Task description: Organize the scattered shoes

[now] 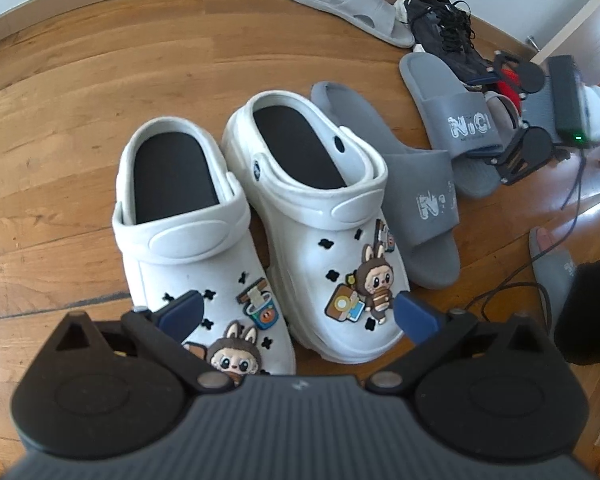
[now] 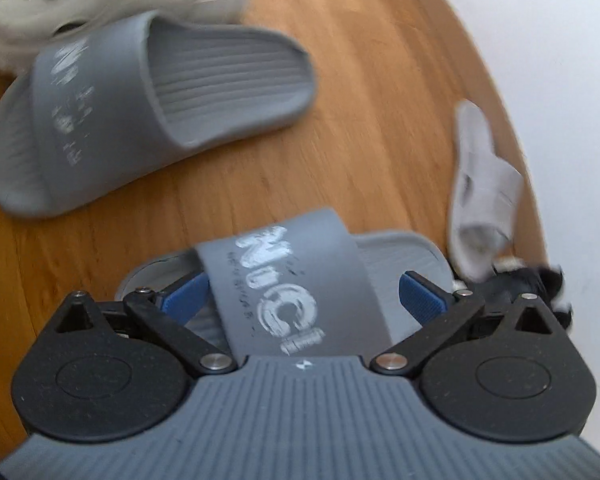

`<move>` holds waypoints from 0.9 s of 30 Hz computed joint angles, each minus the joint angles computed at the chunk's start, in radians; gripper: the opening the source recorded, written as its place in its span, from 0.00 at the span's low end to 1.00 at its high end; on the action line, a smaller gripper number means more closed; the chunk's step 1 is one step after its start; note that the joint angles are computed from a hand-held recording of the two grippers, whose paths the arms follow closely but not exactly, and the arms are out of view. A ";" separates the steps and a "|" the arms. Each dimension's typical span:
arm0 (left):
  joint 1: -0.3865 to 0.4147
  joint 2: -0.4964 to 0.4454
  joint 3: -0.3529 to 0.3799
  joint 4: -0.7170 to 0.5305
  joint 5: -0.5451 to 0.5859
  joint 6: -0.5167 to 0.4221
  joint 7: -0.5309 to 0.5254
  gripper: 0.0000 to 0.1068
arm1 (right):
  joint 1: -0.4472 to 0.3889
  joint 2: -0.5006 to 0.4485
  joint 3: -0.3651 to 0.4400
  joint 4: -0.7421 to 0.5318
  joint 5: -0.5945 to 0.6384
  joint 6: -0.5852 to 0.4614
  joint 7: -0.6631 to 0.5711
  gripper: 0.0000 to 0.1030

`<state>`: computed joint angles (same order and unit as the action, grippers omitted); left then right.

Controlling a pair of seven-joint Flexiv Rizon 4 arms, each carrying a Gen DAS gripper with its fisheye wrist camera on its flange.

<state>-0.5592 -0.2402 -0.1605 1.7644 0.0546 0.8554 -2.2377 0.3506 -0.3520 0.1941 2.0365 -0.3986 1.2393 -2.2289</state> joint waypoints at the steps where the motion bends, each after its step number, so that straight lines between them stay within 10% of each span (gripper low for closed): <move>1: 0.000 0.001 0.000 0.001 -0.001 0.000 0.001 0.96 | 0.001 -0.005 0.001 -0.007 -0.002 -0.019 -0.008 0.87; 5: 0.002 0.004 -0.001 0.008 -0.006 -0.001 0.001 0.96 | -0.014 -0.004 0.030 -0.016 0.022 -0.046 -0.073 0.82; 12: 0.006 0.015 0.000 0.019 -0.006 0.005 -0.014 0.96 | -0.153 0.079 0.227 -0.038 0.425 -0.179 -0.496 0.81; 20: 0.008 0.012 -0.004 0.017 -0.015 -0.002 -0.002 0.96 | -0.071 0.115 0.164 0.021 0.496 -0.187 -0.549 0.84; 24: 0.009 0.014 -0.004 0.019 -0.018 -0.002 -0.004 0.96 | -0.144 0.146 0.187 -0.178 0.792 -0.519 -0.666 0.99; 27: 0.009 0.012 -0.004 0.019 -0.021 -0.003 -0.004 0.96 | -0.111 0.155 0.167 -0.213 0.871 -0.510 -0.663 0.99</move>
